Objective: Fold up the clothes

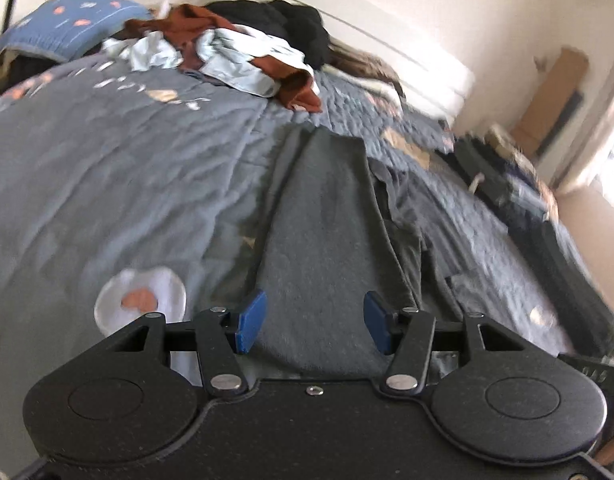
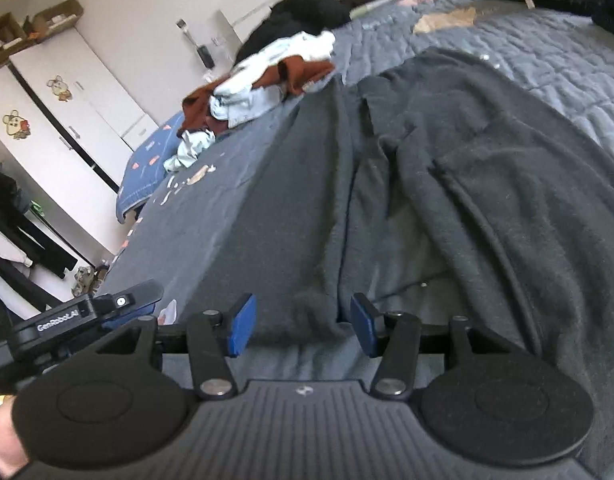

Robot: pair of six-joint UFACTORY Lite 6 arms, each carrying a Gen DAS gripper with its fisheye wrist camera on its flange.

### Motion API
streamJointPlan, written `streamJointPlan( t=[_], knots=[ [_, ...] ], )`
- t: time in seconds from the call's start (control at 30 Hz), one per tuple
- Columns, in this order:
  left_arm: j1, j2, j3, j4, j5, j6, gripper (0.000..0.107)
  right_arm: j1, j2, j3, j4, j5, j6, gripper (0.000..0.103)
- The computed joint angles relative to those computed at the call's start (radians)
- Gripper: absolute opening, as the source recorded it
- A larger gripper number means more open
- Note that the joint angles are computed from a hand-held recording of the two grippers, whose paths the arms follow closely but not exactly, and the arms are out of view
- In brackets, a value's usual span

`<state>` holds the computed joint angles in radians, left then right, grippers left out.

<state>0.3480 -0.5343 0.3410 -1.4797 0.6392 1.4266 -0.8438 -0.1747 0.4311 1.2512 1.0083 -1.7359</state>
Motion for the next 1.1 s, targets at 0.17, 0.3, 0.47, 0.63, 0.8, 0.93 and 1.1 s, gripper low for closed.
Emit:
streamJointPlan(
  t=[0.17, 0.3, 0.47, 0.63, 0.8, 0.93, 1.1],
  knots=[
    [0.004, -0.083, -0.041, -0.002, -0.058, 0.137, 0.053, 0.073, -0.056, -0.077, 0.114, -0.095, -0.274, 0.051],
    [0.018, 0.006, -0.041, -0.081, -0.098, 0.214, 0.041, 0.153, 0.002, -0.075, 0.214, -0.131, -0.302, 0.051],
    [-0.074, 0.078, -0.053, -0.244, -0.188, 0.387, 0.041, 0.259, 0.101, -0.081, 0.358, -0.218, -0.414, 0.051],
    [-0.104, 0.174, -0.033, -0.327, -0.191, 0.468, 0.044, 0.266, 0.204, -0.050, 0.388, -0.244, -0.377, 0.040],
    [-0.105, 0.256, -0.002, -0.316, -0.168, 0.460, 0.020, 0.205, 0.241, -0.009, 0.298, -0.244, -0.254, 0.015],
    [-0.055, 0.251, 0.016, -0.242, -0.130, 0.368, 0.016, 0.184, 0.229, -0.015, 0.263, -0.256, -0.263, 0.013],
    [0.037, 0.229, 0.043, -0.085, -0.061, 0.147, 0.018, 0.149, 0.165, -0.037, 0.204, -0.261, -0.248, 0.014]
  ],
)
